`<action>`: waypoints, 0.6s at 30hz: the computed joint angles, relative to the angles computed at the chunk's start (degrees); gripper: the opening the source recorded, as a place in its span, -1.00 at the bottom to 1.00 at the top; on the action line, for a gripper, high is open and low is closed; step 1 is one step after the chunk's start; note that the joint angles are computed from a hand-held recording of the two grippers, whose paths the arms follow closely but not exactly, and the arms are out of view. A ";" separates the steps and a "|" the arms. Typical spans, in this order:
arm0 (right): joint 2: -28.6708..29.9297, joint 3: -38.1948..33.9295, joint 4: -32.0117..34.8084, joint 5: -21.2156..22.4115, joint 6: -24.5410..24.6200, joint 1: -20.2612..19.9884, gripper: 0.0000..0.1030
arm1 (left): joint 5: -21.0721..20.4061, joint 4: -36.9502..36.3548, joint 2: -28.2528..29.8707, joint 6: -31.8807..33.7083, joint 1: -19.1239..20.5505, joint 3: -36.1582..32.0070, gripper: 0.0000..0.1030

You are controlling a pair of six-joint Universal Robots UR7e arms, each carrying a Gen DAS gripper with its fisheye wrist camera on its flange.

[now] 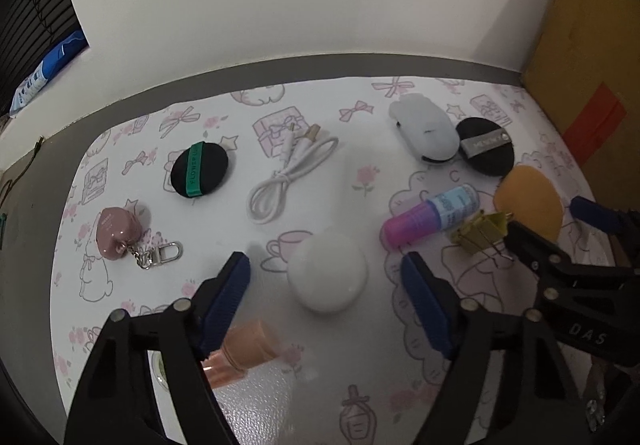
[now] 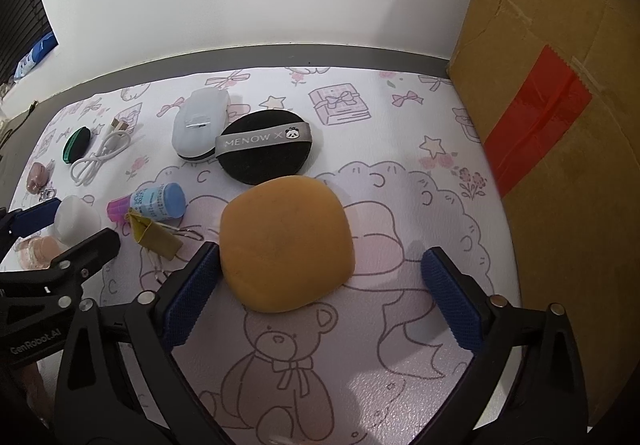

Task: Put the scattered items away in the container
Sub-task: 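Lower left tool onto white ball while right tool approaches orange sponge, then close left tool on white ball while right tool grasps orange sponge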

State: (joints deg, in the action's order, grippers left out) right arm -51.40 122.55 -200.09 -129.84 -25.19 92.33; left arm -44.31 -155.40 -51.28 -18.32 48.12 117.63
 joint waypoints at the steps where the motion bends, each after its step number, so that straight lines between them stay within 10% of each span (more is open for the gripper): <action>1: -0.06 -0.07 0.34 0.03 -0.02 0.16 0.82 | -0.06 0.15 -0.07 -0.05 0.00 0.01 0.44; 8: -0.16 -0.71 2.79 0.66 -1.12 1.28 0.27 | -0.70 1.91 -0.27 -0.79 -0.90 -0.04 0.03; 18: -0.89 1.49 2.58 0.37 -0.98 1.10 0.15 | -0.47 5.83 0.32 -4.44 -1.90 -1.30 -0.32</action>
State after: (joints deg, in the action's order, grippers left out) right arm -52.29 124.04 -197.51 -129.46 -26.18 93.42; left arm -44.78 -149.57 -50.96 -22.76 46.22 116.34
